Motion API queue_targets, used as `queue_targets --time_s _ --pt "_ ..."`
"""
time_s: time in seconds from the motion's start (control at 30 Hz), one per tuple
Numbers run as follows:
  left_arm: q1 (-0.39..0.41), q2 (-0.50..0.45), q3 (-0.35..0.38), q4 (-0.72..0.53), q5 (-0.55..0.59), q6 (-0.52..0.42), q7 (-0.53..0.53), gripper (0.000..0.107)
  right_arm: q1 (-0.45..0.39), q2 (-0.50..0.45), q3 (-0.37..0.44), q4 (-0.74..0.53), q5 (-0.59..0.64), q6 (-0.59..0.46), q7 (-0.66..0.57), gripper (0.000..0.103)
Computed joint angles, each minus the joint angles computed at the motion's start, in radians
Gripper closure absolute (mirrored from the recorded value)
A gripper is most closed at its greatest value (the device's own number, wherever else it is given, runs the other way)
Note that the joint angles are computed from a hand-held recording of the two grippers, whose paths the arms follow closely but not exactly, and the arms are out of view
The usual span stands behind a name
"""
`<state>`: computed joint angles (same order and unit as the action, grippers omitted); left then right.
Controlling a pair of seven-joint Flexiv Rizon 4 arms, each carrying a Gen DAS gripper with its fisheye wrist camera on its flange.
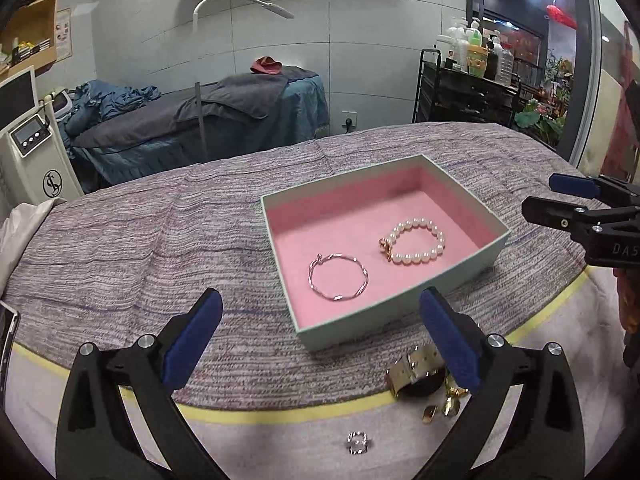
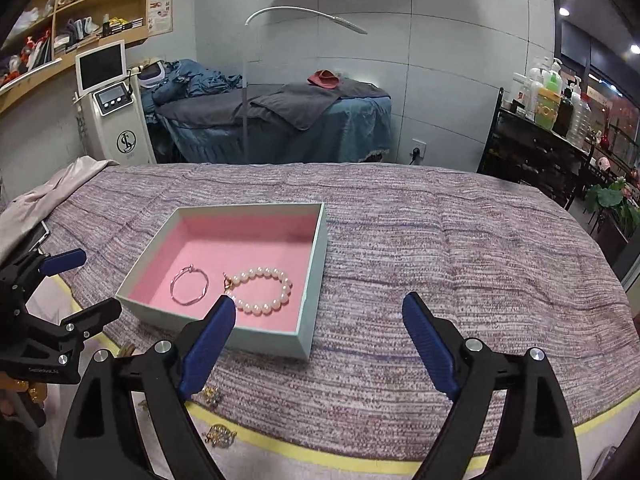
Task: Organize jewelry
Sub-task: 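Grasp the silver ring with the left tool while the right tool grasps the gold charm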
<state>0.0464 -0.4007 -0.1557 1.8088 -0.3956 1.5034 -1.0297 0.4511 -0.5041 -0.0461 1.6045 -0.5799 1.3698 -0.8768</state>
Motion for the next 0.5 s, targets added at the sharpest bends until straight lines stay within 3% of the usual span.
queue_targets --time_s 0.27,0.5 --pt "-0.005 0.074 0.021 0.145 0.025 0.06 -0.012 0.01 -0.003 0.064 0.041 0.124 0.011 0.032 -0.023 0.02" --pt "0.006 0.107 0.008 0.221 0.008 0.057 -0.017 0.01 -0.005 0.095 0.07 0.195 0.028 0.036 -0.059 0.02"
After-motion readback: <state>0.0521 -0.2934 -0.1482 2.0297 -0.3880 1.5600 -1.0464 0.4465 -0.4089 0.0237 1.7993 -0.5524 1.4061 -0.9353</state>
